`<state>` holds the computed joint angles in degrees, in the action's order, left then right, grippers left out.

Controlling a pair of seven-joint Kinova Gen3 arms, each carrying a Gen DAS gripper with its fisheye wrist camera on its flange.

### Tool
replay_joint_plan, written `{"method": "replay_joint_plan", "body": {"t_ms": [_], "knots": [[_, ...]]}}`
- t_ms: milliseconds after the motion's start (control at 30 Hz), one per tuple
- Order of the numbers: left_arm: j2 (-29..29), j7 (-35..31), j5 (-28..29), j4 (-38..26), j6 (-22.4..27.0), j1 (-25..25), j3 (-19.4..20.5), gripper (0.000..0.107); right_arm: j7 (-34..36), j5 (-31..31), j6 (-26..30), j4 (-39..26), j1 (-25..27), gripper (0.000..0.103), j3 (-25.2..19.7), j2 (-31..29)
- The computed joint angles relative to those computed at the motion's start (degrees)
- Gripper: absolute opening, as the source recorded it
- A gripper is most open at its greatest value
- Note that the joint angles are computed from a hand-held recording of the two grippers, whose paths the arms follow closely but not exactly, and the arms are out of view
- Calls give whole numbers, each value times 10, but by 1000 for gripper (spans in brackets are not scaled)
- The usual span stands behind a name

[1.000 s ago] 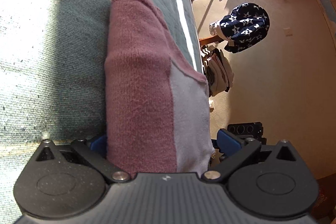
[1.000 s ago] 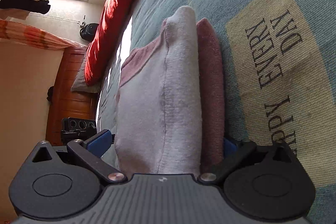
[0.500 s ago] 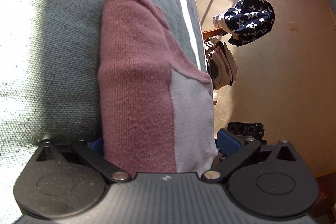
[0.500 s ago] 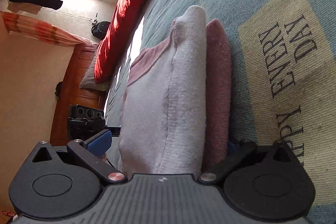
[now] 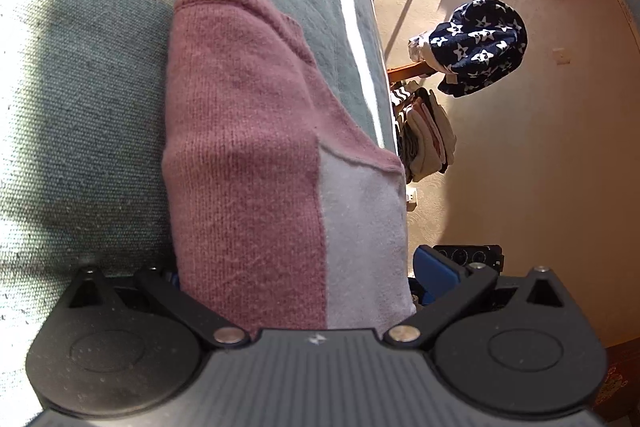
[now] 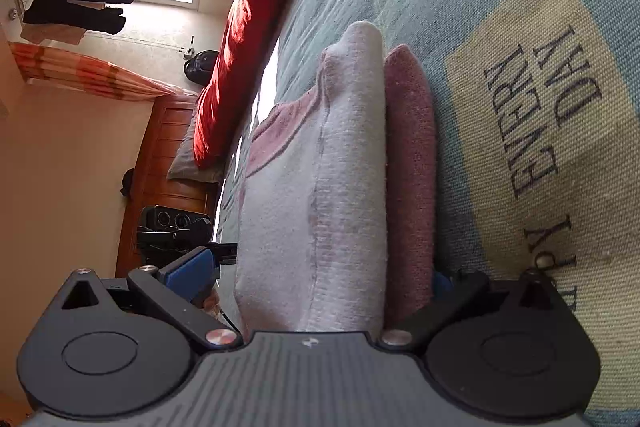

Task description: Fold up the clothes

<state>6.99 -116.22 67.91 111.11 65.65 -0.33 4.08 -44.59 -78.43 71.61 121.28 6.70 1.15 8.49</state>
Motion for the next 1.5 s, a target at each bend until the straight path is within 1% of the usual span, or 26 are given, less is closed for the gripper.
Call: {"method": "replay_joint_plan", "body": {"t_ms": [100,333,400,533,667,733,800,867,967,1067,1233,1500], "knots": [[-5,6,-13,-6,-2,4,2,102,4,-7,-16,9,-4,103,-1,-10],[-25,-13,4,23,12,-4,-10,102,45,-16,-31,26,-12,103,1,-26],[-31,-12,0,26,13,-4,-12,102,51,-16,-33,27,-14,103,2,-28],[-34,-6,-10,23,12,-1,-14,102,39,-8,-44,21,-22,103,1,-33],[-32,6,-15,19,-3,6,-9,102,29,3,-53,12,-29,103,-2,-35],[-35,-9,-12,24,-2,6,-11,102,34,0,-50,14,-28,103,-1,-34],[-31,-29,4,35,7,-1,-16,102,37,0,-49,16,-28,103,0,-35],[-31,-32,12,40,8,-4,-18,102,36,3,-55,16,-30,103,-1,-38],[-39,-14,-1,33,-6,3,-13,102,12,16,-69,8,-39,103,-4,-48],[-49,-4,7,37,-15,7,-14,101,-8,4,-76,15,-41,103,-2,-56],[-58,-28,33,38,-1,5,-20,101,-14,-5,-74,12,-48,103,-2,-74],[-68,-16,23,14,19,8,-23,101,-58,19,-73,-27,-68,103,-3,-91]]}}
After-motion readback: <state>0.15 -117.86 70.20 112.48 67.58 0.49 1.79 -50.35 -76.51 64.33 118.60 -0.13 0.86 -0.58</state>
